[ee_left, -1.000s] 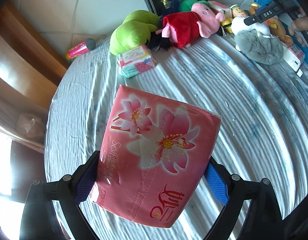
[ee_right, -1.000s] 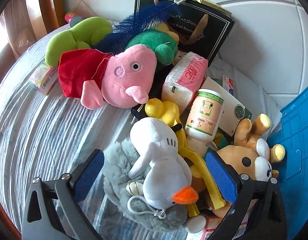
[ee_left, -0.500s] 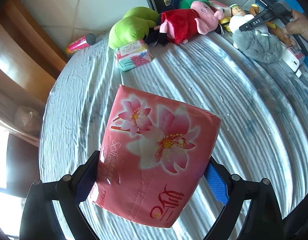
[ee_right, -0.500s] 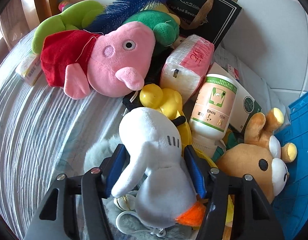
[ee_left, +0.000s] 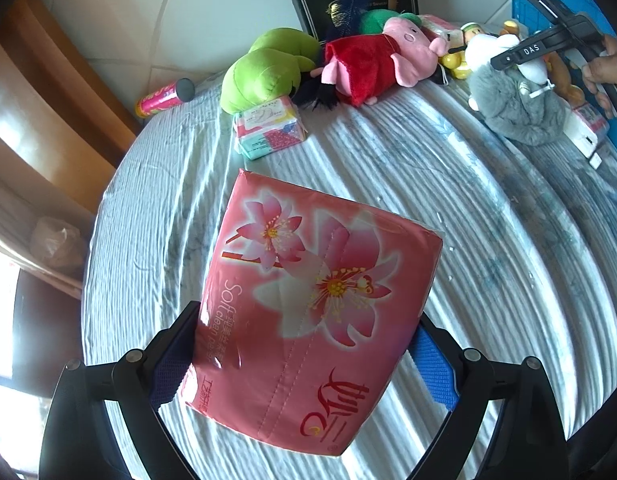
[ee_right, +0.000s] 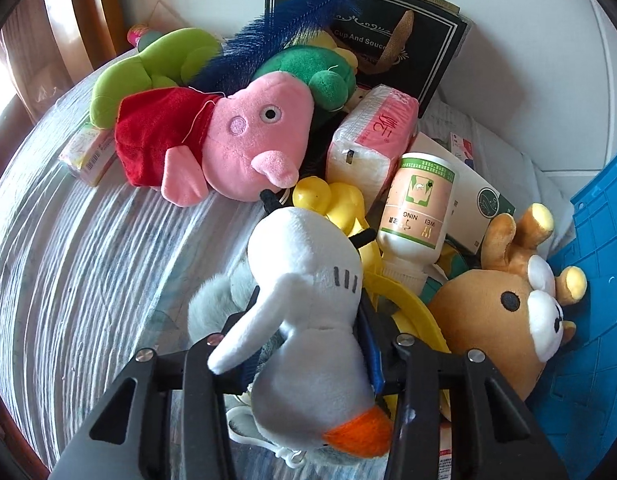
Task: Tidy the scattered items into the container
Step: 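Lift the tissue pack and duck plush off the bed with both tools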
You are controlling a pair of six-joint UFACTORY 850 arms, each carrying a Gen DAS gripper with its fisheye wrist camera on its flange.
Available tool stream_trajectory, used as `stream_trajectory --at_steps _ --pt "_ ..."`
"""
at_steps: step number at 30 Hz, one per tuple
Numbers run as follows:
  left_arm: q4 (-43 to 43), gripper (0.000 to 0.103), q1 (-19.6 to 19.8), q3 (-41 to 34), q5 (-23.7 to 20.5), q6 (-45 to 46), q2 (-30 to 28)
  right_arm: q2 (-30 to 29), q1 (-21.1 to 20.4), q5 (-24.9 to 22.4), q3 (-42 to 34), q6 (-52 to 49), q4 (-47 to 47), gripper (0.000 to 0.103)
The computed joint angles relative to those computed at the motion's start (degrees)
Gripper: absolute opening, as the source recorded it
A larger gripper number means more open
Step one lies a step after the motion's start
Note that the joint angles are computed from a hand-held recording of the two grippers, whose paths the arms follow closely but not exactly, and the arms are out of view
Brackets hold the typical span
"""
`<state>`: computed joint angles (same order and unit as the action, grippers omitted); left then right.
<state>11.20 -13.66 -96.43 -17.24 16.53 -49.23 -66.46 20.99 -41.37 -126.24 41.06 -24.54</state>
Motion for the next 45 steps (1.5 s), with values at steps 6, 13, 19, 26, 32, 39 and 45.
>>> stream_trajectory --at_steps 6,13,19,26,32,39,45 --pt "-2.68 0.096 -0.16 0.71 1.27 2.9 1.37 4.9 1.89 1.13 5.06 4.35 -2.76 0.041" --pt "-12.31 0.096 0.14 1.98 2.89 11.64 3.05 12.84 4.15 2.26 14.52 9.98 -6.44 0.041" --pt "-22.5 0.096 0.6 4.41 4.51 21.46 5.1 19.09 5.95 2.73 20.3 16.92 -10.41 0.041" --pt "-35.79 0.096 1.2 5.76 4.67 33.34 6.89 24.82 8.96 2.26 25.07 23.93 -15.29 0.041" --pt "-41.89 0.096 1.13 6.68 4.74 38.91 8.62 28.86 11.52 2.88 29.11 30.09 -18.13 0.041" --pt "-46.18 0.096 0.81 7.08 4.66 40.79 10.62 31.62 14.22 2.3 31.53 35.38 -20.33 0.041" --pt "-56.06 0.096 0.59 6.89 3.61 49.03 12.14 31.68 15.81 0.84 31.53 37.55 -21.19 0.041"
